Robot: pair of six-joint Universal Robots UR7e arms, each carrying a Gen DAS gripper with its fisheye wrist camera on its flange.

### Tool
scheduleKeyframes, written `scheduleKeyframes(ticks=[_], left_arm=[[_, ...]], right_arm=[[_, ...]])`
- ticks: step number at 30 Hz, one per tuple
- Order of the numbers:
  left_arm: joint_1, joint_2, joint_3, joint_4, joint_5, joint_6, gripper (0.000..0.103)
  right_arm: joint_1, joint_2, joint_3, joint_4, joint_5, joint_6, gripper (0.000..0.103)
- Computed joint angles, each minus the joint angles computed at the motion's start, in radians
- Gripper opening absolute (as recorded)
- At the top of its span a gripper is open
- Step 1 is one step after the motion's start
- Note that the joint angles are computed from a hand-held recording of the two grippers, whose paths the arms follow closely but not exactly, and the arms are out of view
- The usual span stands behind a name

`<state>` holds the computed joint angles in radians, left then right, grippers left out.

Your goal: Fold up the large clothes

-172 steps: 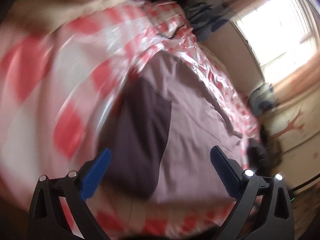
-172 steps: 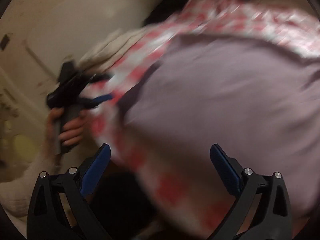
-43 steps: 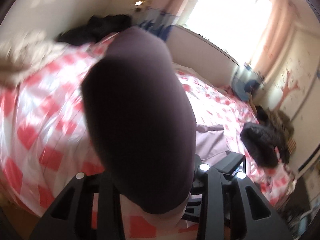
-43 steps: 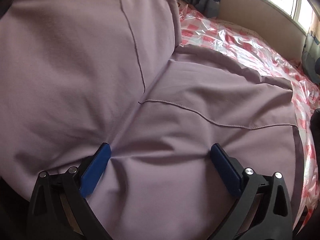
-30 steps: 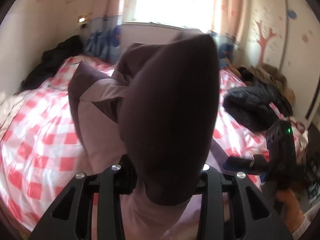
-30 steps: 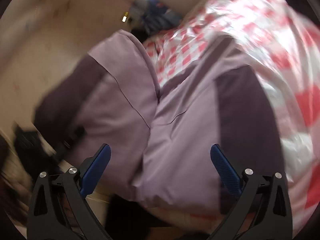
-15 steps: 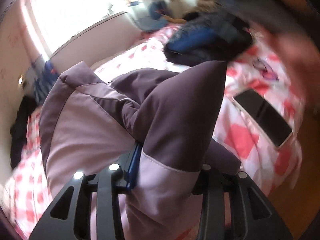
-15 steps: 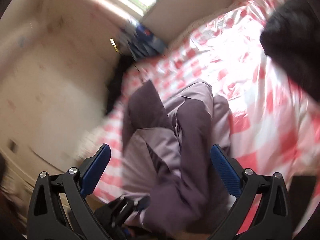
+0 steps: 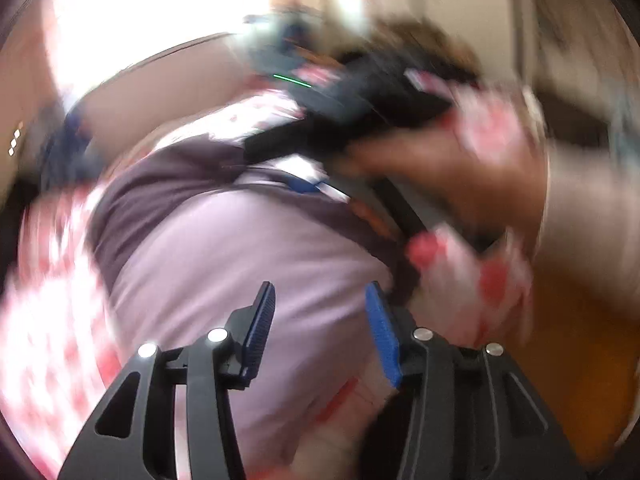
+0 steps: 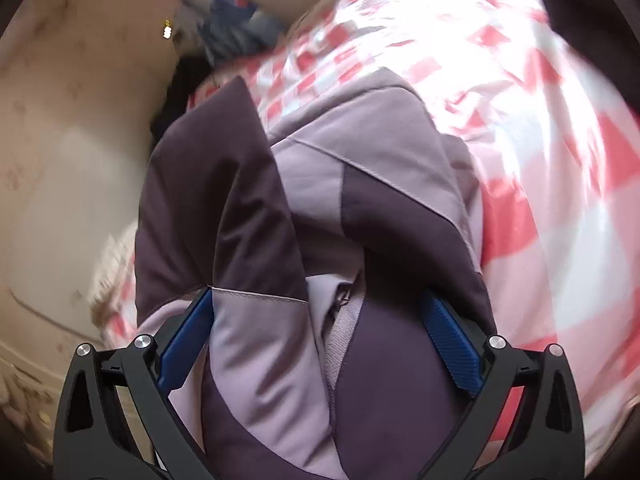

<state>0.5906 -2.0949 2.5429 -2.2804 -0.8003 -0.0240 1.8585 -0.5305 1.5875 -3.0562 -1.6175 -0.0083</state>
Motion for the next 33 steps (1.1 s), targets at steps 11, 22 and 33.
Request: scheduleKeyframes(ticks=[11,22,33], left_arm=[[0.616,0.206,-0.154,-0.506,-0.335,-0.136,0.057],[0.451,0.138,-0.142,-0.339,-0.112,-0.048,0.065],[0.25,0.266,-0.095,-0.345,0.128,-0.011,0.067]], right_arm=[[-0.079,-0.001,0.121,-0.223,0.143,0.021,0.096],[-0.119,0.106,0.128,-0.424,0.299,0.141,0.097],[-0.008,0.033,0.142,-0.375,0.031,0.049,0.096]])
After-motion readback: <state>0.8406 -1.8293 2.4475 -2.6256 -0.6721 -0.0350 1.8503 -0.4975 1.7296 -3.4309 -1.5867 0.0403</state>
